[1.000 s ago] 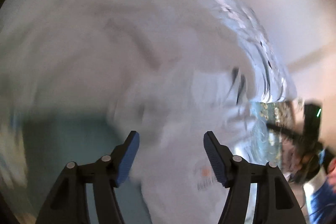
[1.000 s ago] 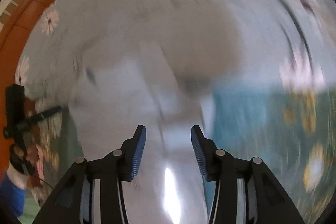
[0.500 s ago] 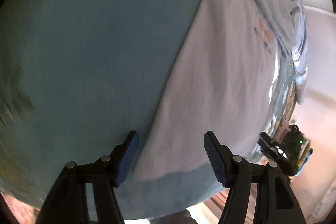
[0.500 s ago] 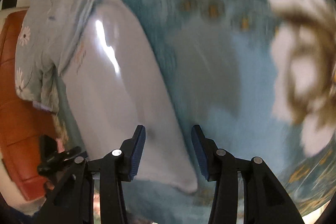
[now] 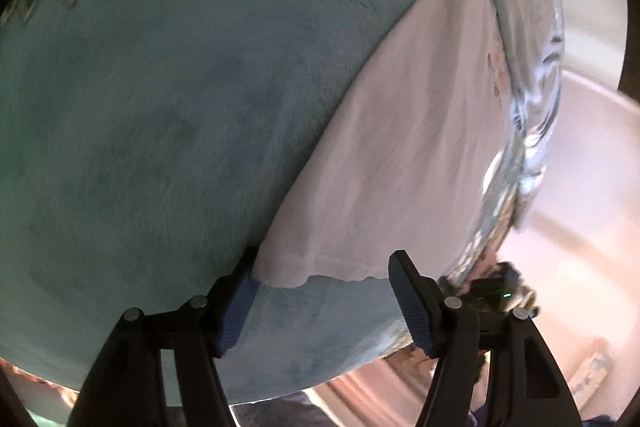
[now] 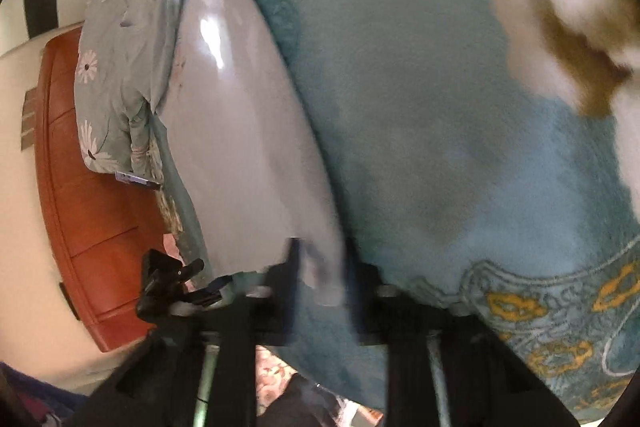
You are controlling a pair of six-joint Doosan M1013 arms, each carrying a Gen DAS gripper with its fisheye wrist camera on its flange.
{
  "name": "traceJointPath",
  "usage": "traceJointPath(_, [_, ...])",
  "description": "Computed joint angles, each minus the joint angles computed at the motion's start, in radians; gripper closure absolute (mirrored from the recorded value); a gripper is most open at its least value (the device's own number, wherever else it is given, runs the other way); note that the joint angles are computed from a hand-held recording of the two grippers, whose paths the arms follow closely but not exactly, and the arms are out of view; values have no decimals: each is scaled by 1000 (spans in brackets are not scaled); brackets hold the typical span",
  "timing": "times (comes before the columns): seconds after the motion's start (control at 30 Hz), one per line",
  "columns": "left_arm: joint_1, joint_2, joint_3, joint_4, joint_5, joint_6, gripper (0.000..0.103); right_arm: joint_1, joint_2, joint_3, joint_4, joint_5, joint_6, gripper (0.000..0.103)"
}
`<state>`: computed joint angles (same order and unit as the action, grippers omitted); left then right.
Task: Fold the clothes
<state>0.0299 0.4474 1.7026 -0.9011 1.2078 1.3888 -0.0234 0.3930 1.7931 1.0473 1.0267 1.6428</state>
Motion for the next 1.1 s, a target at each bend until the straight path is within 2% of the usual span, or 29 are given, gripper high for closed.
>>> traceJointPath(0.07, [3,-14,37,-38,-50,-20,47,-7,-4,10,38,-2,-14,96])
traceJointPath(0.2, [5,-36,87,-103,-127,-19,53,2,22,-24,31,9,-13,97])
traceJointPath(0.3, [-3,-46,94,-81,-153,-22,64,-14,20,-22,8,39,-24,97])
traceJointPath(0.33, [-7,-52,94,-61,-166,-24,80,-11,22,-25,6,38,-20,98])
traceJointPath(0.37, [-12,-58,94,-40,-180,-27,89,-8,22,-28,5,37,-16,98])
traceJointPath(0.53, [-29,-82,85,-5,-215,-24,94,-6,12,-23,18,-7,22,99])
traceJointPath(0.63, [-38,-77,67,-90,-238,18,95,-13,3,-25,108,-49,-1,99])
traceJointPath(0.7, [-15,-78,17,-108,-222,48,95,-23,7,-52,154,-80,-33,99])
traceJointPath(0.83, [6,-5,-168,-138,-214,97,95,-40,57,-173,250,-138,-122,99])
traceJointPath(1.0, [21,144,-432,-138,-204,64,98,-47,184,-450,138,-138,-103,99])
traceJointPath(1.1, [19,248,-616,-62,-198,8,99,-47,276,-635,19,-120,-27,99])
